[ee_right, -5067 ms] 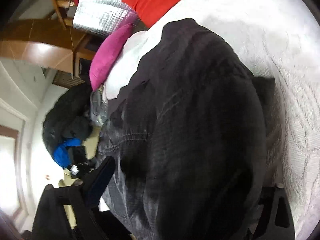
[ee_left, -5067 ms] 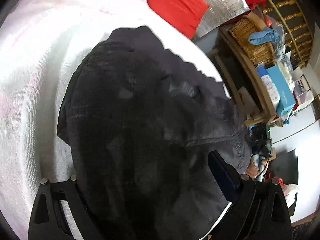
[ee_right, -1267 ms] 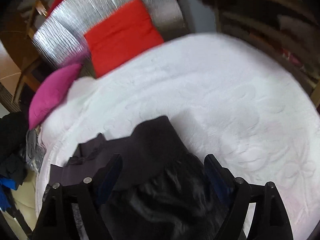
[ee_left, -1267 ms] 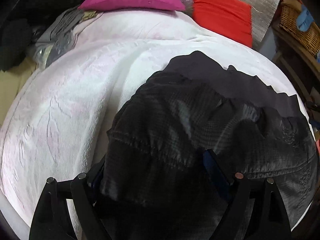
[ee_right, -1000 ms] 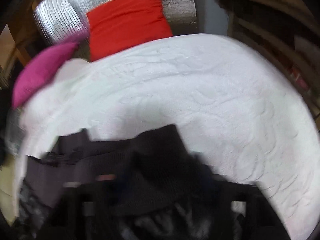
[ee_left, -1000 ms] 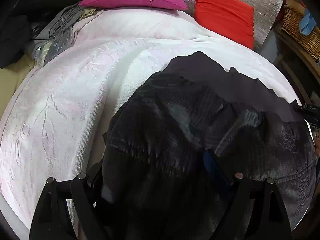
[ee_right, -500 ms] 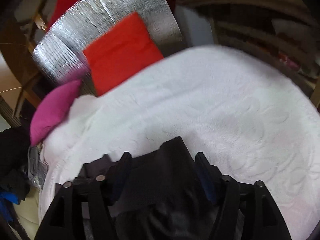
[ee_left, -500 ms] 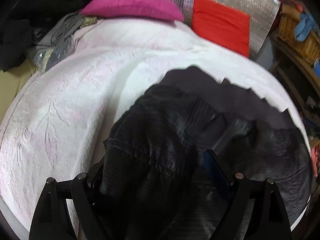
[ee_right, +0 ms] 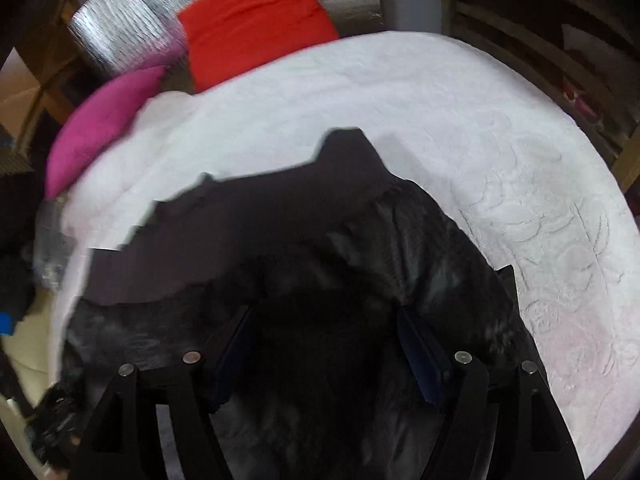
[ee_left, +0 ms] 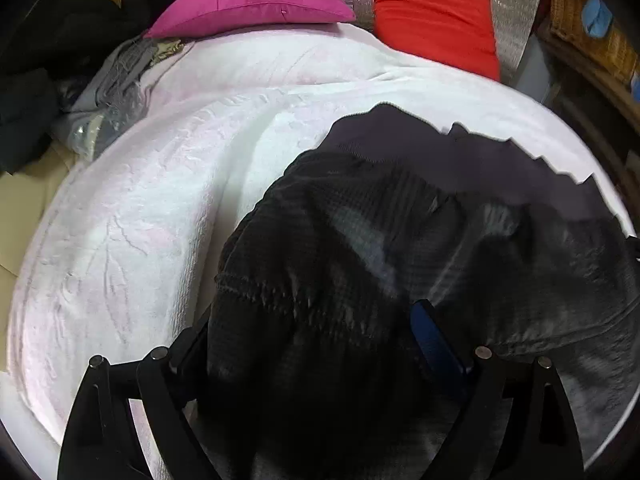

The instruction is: Fold large clothes

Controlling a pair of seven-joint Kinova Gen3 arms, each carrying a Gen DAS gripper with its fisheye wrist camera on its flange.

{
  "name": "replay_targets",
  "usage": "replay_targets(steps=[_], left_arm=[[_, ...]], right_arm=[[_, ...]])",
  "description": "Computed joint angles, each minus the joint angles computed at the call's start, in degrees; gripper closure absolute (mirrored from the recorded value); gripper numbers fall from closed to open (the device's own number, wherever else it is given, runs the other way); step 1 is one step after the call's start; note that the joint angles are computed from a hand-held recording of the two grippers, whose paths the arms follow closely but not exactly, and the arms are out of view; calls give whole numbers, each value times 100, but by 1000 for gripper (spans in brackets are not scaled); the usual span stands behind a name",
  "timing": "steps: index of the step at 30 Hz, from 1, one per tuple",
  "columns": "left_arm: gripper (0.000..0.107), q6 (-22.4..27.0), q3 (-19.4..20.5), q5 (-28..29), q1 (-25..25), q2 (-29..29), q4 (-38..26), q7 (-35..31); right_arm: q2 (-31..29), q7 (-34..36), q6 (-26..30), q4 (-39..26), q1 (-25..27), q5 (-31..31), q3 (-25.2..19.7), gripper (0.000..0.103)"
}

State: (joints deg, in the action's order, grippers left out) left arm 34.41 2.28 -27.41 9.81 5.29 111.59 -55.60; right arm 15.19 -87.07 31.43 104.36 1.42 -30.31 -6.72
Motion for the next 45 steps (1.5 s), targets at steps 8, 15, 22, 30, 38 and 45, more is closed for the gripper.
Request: replay_targets(steps=[8, 15, 22, 30, 38, 45], left_arm=[[16, -203, -2, 1387, -596, -77, -271, -946], [16, 742, -288, 667, -149, 773, -1620, -155], [16, 1102, -413, 755, -153, 1404, -2377, -77], [16, 1131, -482, 833, 18, 1807, -2794, -160], [87, 1227, -453, 1066, -153, 2226, -3039, -648], [91, 421, -1019, 180, 566, 1793, -2398, 102]], right_arm=[[-331, 1113, -345, 634, 839, -1347, -467, 30], [-208, 1244, -425, 653, 759, -1579, -40, 50], [-140, 1724, -300, 719, 1069, -2232, -95, 42], [-235, 2190, -788, 965, 944, -2844, -120, 41], [-391, 2106, -1452, 1074, 663, -2673, -241, 41], [-380, 1758, -1535, 1084, 726, -2496, -218, 41]])
